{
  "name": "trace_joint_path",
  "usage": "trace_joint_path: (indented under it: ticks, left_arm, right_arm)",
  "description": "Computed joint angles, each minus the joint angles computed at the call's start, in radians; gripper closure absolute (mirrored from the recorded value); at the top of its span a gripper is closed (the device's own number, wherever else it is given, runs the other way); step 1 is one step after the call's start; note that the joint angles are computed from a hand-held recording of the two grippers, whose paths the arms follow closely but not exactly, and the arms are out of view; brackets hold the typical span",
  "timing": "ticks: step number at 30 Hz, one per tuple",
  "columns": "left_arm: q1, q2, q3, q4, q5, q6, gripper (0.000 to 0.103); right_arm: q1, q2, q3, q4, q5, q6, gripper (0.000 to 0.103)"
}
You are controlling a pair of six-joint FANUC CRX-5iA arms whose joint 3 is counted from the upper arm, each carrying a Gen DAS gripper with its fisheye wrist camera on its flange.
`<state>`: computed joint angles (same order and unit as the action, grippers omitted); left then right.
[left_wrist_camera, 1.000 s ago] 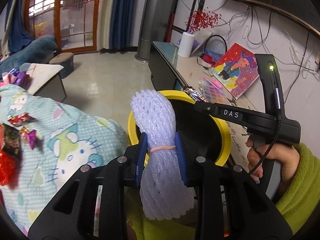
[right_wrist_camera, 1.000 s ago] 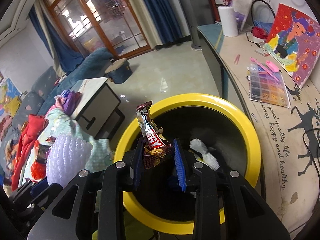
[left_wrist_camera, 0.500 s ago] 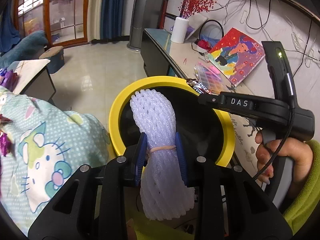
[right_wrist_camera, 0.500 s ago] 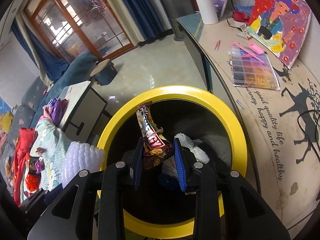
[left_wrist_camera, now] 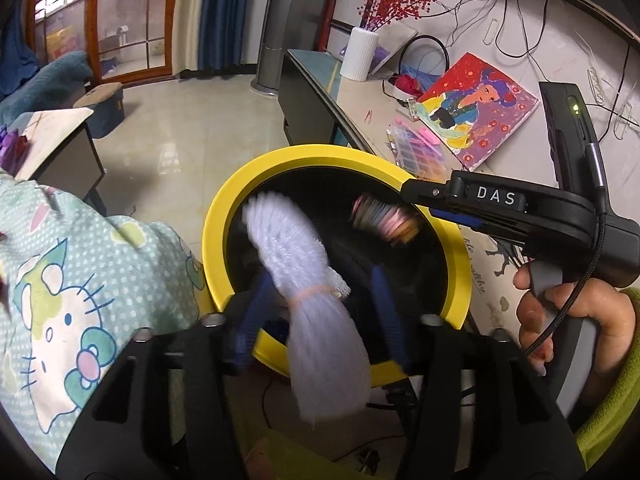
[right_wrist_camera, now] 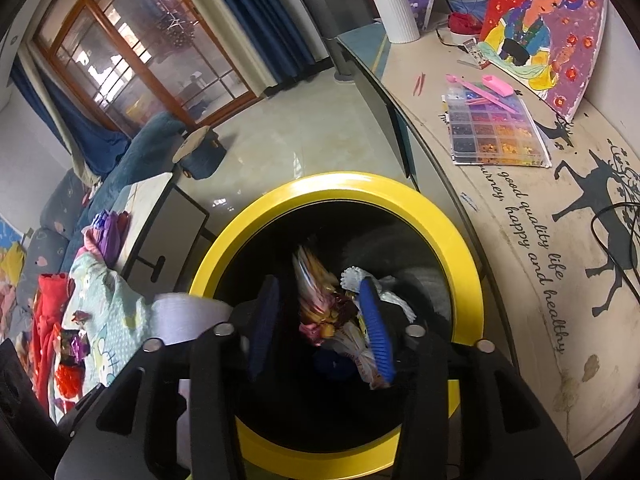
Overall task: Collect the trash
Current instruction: 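Open the left tool over the yellow bin while the right tool releases the chocolate wrapper into it, then move both open tools back over the trash on the bed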
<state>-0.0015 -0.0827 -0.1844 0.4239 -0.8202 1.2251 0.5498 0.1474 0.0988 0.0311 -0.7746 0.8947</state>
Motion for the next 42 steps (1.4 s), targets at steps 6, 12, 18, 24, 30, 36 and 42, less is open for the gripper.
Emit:
trace_joint_path:
  ticks: [6, 12, 18, 24, 30, 36, 42]
  left_arm:
    - [0.017, -0.020, -0.011, 0.010, -0.003, 0.014, 0.030]
    - [0.027, -0.041, -0.017, 0.007, 0.003, 0.044, 0.012]
    - [0.032, -0.077, -0.023, -0.031, 0.036, 0.072, 0.011]
    - [0.050, -0.115, -0.032, -0.068, 0.065, 0.119, 0.011]
    - [0.083, -0.165, -0.054, -0.085, 0.094, 0.154, 0.011]
    - [0.104, -0.209, -0.065, -0.138, 0.116, 0.209, 0.011]
    - [0.129, -0.237, -0.064, -0.189, 0.107, 0.254, 0.011]
  right_arm:
    - [0.002, -0.009, -0.011, 0.013, 0.019, -0.022, 0.050]
    - [0.007, -0.019, -0.017, 0.015, 0.034, -0.021, 0.046]
    - [0.014, -0.028, -0.016, 0.014, 0.043, -0.017, 0.045]
    - [0.033, -0.045, -0.025, 0.032, 0.068, -0.012, 0.045]
    - [0.065, -0.068, -0.027, 0.037, 0.104, 0.032, 0.045]
    - [0.113, -0.091, -0.035, 0.075, 0.131, 0.062, 0.041]
    - [0.150, -0.105, -0.044, 0.097, 0.146, 0.086, 0.039]
